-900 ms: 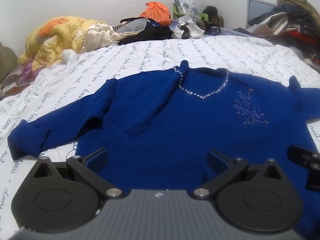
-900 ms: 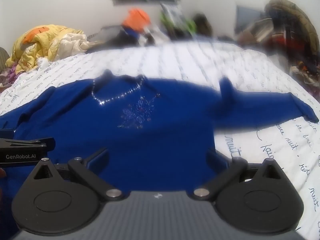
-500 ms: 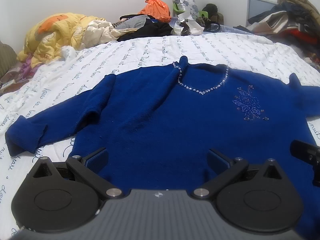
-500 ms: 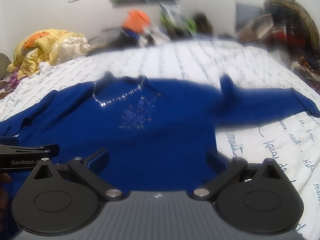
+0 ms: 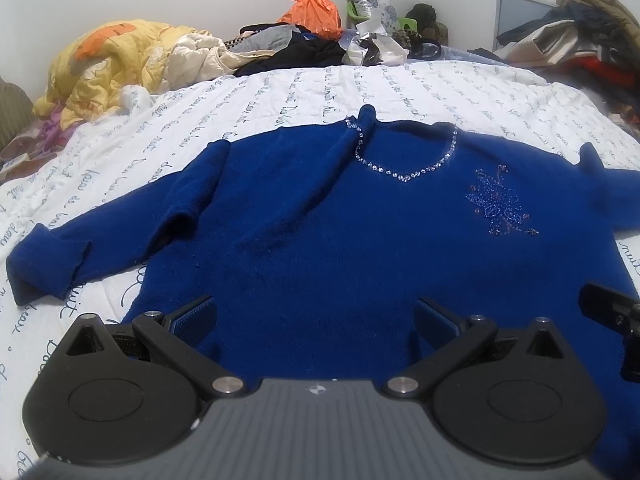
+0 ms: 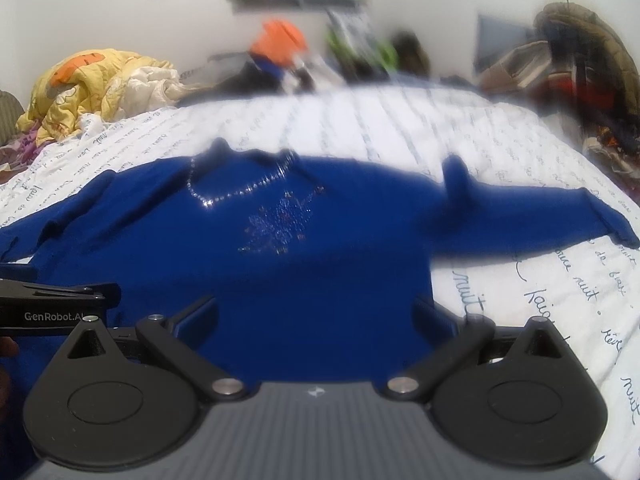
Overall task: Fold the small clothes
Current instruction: 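Move the right gripper toward the sweater sleeve nearest it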
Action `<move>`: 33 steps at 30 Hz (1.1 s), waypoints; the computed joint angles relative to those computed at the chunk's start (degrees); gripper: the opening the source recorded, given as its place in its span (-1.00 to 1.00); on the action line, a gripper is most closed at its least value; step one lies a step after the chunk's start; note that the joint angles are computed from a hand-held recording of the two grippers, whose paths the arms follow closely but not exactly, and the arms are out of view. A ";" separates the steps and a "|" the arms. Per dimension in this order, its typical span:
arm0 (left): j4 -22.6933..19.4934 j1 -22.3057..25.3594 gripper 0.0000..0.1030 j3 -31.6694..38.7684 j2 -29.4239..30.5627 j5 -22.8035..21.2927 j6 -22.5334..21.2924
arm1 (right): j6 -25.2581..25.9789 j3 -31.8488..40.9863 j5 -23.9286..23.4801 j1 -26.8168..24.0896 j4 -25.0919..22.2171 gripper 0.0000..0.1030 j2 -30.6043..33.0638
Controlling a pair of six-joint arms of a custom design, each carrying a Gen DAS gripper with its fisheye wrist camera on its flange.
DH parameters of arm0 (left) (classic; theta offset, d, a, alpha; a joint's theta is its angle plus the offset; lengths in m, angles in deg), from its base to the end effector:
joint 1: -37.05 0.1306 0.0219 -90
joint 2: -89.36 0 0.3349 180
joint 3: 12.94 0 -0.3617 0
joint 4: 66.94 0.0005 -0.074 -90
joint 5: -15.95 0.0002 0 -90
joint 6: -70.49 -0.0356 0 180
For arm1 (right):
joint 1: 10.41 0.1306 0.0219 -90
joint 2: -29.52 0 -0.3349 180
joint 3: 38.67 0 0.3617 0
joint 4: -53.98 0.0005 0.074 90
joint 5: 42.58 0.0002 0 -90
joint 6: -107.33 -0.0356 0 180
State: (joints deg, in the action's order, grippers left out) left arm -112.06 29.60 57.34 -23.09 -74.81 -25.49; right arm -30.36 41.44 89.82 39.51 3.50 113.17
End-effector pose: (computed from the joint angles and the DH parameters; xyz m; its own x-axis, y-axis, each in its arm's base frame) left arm 0.3333 -0.0436 0.3833 -0.6523 0.1904 -0.7336 0.1889 0.9782 0.0858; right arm 0.2793 0.2938 0.3598 -0.5799 0.1590 -0.7990 0.1767 0.9820 0.0672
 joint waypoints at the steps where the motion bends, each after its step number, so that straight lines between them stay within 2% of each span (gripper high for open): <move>1: 0.00 0.01 1.00 -0.02 0.00 0.07 0.00 | -0.09 -0.34 -0.35 -0.13 0.46 1.00 -0.32; 7: 0.19 -0.10 1.00 -0.17 0.00 0.51 0.35 | 0.71 -1.76 -0.55 -0.10 3.10 1.00 -1.34; 13: 0.03 -0.23 1.00 -0.11 -0.03 0.63 0.50 | -0.67 0.04 -0.25 -0.22 -0.85 1.00 0.07; 17: -0.49 -0.08 1.00 0.05 0.07 0.81 0.58 | -0.19 -0.31 0.01 -0.20 -0.61 1.00 -0.21; 20: -0.54 -0.25 1.00 0.13 -0.02 0.75 0.38 | 1.09 -1.12 0.54 -0.18 0.94 1.00 -0.91; 23: -0.39 -0.77 1.00 0.38 -0.19 0.21 -0.43 | 4.38 -3.67 -0.38 -0.60 5.48 1.00 -2.88; 28: 1.73 -2.03 1.00 1.44 0.14 -0.05 -1.39 | 5.96 -6.05 -1.48 -1.69 7.67 1.00 -5.23; 33: 3.67 -3.77 1.00 1.79 1.51 0.54 2.42 | 4.10 -10.28 -3.62 -5.39 8.38 1.00 -10.94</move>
State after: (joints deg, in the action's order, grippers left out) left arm -108.38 25.83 59.13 -21.58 -74.28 -23.06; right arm -26.25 31.16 86.20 34.13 11.89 102.22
